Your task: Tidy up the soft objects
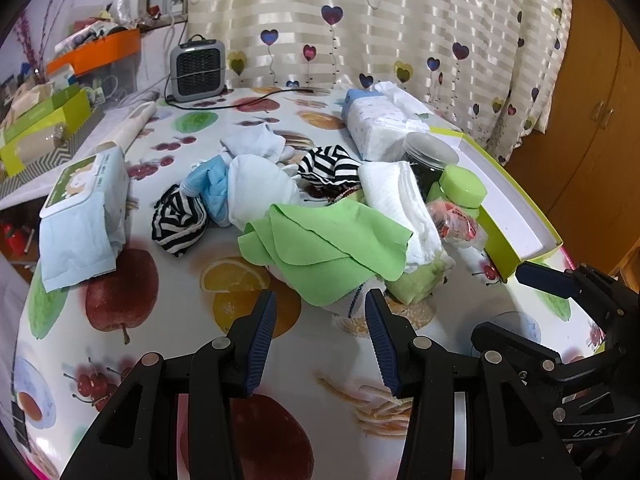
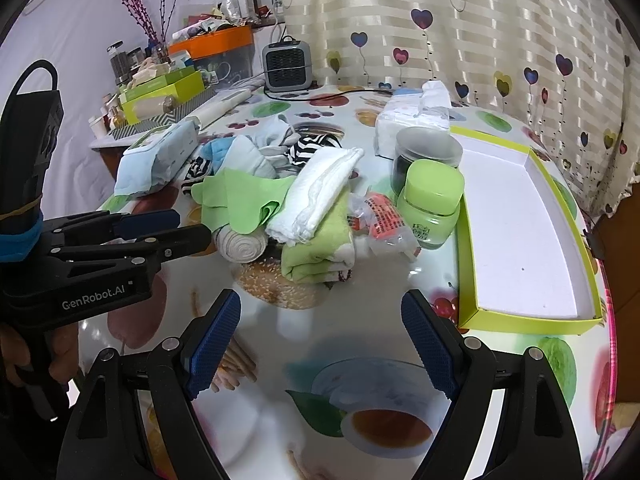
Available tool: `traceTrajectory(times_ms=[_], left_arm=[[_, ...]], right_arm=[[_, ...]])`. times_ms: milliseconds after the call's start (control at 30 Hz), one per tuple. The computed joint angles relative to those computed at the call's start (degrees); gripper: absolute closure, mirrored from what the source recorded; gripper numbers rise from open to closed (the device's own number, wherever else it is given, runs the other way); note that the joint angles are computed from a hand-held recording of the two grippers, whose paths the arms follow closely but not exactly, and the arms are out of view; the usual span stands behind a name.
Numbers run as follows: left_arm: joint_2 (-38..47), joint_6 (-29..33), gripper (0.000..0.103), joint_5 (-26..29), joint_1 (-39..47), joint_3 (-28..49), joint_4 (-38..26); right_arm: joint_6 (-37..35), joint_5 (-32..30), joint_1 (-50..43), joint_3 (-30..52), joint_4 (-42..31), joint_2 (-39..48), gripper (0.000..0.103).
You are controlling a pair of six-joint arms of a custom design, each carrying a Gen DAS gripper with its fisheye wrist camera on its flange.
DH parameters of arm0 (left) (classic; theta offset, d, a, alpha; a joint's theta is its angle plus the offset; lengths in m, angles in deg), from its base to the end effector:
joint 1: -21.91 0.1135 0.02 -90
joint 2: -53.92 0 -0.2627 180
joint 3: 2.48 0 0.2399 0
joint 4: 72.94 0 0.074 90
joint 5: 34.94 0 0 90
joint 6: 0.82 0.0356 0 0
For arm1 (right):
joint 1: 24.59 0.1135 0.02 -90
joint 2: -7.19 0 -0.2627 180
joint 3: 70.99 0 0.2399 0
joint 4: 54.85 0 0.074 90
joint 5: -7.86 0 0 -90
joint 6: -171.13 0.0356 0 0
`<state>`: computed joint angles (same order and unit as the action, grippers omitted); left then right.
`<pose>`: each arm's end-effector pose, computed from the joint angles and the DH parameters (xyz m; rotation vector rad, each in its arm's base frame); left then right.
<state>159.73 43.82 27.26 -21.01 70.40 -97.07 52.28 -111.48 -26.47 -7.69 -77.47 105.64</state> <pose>0.2678 -0.2264 0.1473 -0.2269 2.3978 -0.0680 0.3112 0.0072 0.1464 -0.7480 2.3284 0.4289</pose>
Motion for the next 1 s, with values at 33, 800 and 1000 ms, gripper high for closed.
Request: traceTrajectory(times_ms=[33,800,1000], left_arm=[[0.00,0.00,0.058,-0.07,0.01,0.04,-0.15],[-2.20,2.11,0.058,3.05,4.63,-3.61,5.22],[-2.52,3.30,0.058,5.01,6.14,-3.93,7.37]], right_arm=[[-0.03,0.01,0.01,0.04,-0.11,-0.03,0.020],[1.77,0.92,1.83,4.00,-0.71,2.82,0.020],[3.86,1.24,2.64,5.70,-0.35,3.97,0.020]])
